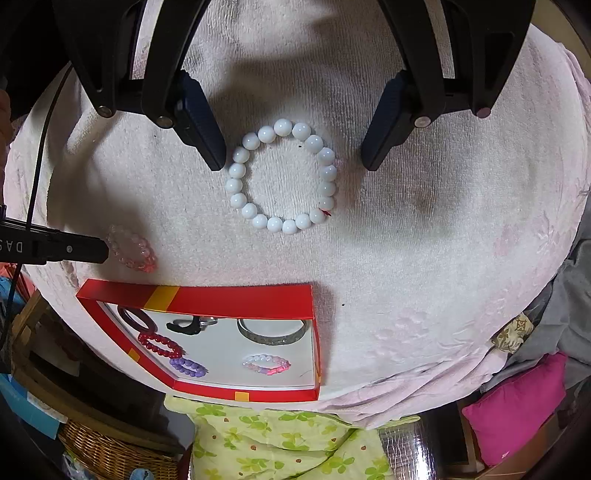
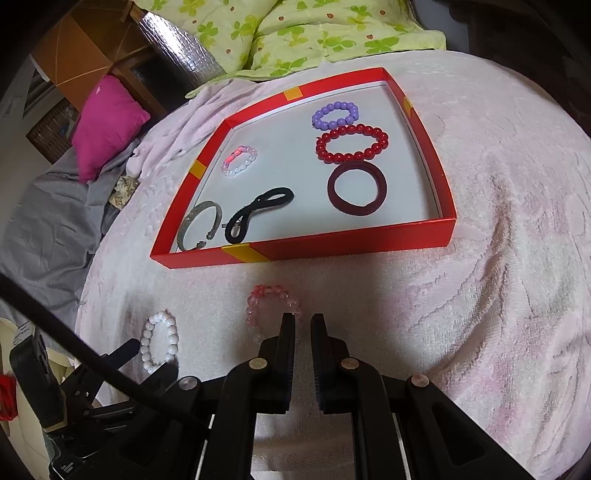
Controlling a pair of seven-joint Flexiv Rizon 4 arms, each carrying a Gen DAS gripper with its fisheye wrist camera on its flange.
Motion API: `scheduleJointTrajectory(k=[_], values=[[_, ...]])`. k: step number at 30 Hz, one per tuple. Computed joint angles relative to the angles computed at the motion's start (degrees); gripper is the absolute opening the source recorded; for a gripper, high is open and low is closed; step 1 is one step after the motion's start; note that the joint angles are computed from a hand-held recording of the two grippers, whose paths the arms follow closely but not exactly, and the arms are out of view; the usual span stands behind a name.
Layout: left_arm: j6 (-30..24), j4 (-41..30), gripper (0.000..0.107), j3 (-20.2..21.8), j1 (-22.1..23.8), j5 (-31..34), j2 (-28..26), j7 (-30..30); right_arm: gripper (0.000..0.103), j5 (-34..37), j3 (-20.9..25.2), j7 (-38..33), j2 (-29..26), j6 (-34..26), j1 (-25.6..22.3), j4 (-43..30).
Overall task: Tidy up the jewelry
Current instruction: 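Move the left tool to the white bead bracelet while the right tool approaches the pink bracelet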
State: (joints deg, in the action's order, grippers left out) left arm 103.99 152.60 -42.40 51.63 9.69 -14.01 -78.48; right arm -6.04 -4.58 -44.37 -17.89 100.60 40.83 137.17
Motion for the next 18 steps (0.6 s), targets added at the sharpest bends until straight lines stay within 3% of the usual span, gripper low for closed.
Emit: scheduleJointTrajectory(k=[18], values=[[0.04,0.03,0.077,-0.19,0.19,0.06,-0.03,-0.11,0.01,0.31,-0.94,0.37,-0.26,-0.02,1.12,0.08]])
